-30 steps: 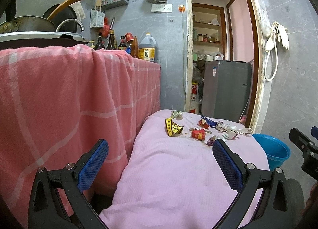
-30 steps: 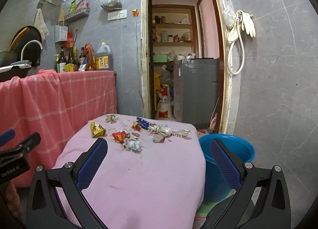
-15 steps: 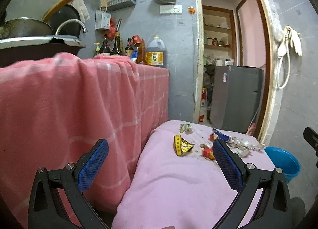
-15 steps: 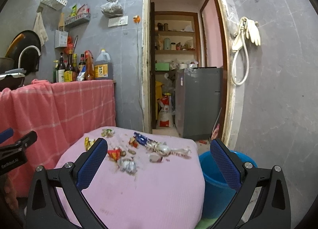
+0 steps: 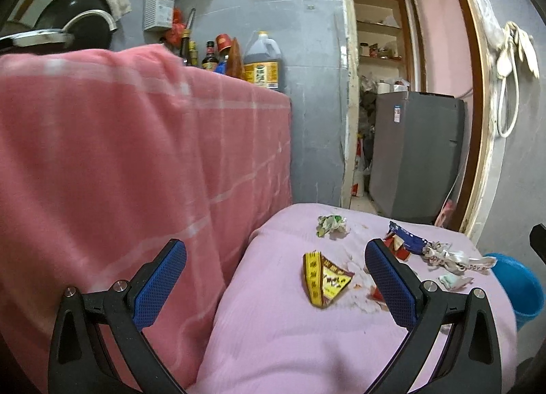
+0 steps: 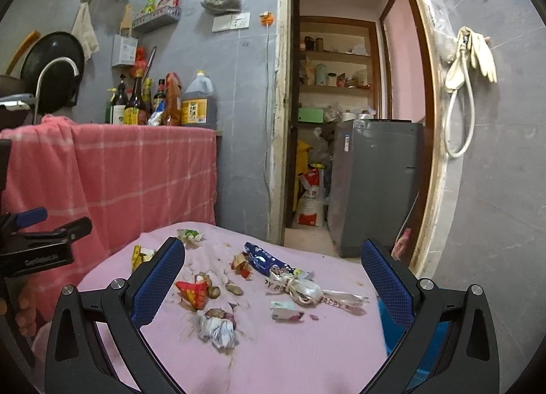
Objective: Collect trash
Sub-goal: 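Grasp the yellow-printed wrapper with the left tool while the right tool grasps crumpled foil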
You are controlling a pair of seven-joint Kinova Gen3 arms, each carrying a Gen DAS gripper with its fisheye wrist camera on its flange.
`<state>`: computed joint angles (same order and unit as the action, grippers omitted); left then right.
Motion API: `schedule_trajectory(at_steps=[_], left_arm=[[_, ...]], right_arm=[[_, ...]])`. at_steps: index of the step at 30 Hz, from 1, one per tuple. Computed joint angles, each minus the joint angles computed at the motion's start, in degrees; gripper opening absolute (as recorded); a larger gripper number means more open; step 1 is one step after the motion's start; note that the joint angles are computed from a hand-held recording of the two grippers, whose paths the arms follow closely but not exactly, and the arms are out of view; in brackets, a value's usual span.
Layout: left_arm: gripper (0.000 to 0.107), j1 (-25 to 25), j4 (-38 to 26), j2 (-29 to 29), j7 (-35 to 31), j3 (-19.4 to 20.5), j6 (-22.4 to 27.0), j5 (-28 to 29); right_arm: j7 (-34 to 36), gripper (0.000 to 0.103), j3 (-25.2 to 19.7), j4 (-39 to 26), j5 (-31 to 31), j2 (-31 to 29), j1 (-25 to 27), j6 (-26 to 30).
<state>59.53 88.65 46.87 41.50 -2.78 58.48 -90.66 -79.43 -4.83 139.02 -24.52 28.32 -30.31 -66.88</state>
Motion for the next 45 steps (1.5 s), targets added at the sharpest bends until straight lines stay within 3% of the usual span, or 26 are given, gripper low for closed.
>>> schedule_trajectory(at_steps=[6, 8, 13, 18, 22, 25, 30, 37, 44, 45], left_arm=[[0.102, -2.4, -2.1, 2.0, -3.3, -0.1, -3.9, -2.6], [0.102, -3.2, -2.9, 2.3, -5.4, 0.0, -5.8, -2.0], [0.101, -6.5, -7.5, 3.5, -15.4, 0.7, -11.2, 6.2], [0.083, -9.8, -10.9, 4.2, -24.0, 1.6, -16.2, 14.3], [0.066, -12.6, -12.1, 4.1, -28.9, 2.4, -20.7, 19.9], [0.061, -12.7, -10.3, 3.0, -27.6, 0.1, -25.9, 21.1], [0.051, -13.3, -9.8, 2.4, -30.8, -1.5, -31.7, 24.7], [0.028, -13.4, -8.5, 1.6, -35.0, -3.6, -38.7, 29.7], [0.023, -11.9, -8.1, 1.2, -39.1, -5.8, -40.4, 34.9], [0.023, -11.7, -8.0, 1.2, -39.6, -6.2, -40.5, 35.7]], right_arm=[[-0.4, 0.103, 0.2, -3.4, 2.5, 2.7, 1.5, 3.9], [-2.7, 0.103, 3.4, -4.5, 5.0, 2.8, 0.0, 8.0], [-4.6, 0.100, 6.3, -8.6, 8.8, 2.4, -0.2, 19.7], [-1.4, 0.080, -1.7, -13.9, 9.6, 2.3, 8.7, 31.3], [-7.6, 0.071, -0.9, -17.4, 15.3, 2.3, 10.3, 40.4], [-10.7, 0.069, -1.9, -19.2, 18.0, 2.5, 11.8, 45.2], [-14.1, 0.063, -3.4, -22.4, 22.0, 3.3, 13.1, 52.1], [-14.9, 0.041, -4.6, -24.6, 25.1, 4.2, 13.4, 57.1], [-16.8, 0.028, -10.1, -24.7, 28.6, 4.8, 18.5, 58.1], [-17.0, 0.022, -10.9, -24.8, 29.0, 4.9, 19.2, 58.3]])
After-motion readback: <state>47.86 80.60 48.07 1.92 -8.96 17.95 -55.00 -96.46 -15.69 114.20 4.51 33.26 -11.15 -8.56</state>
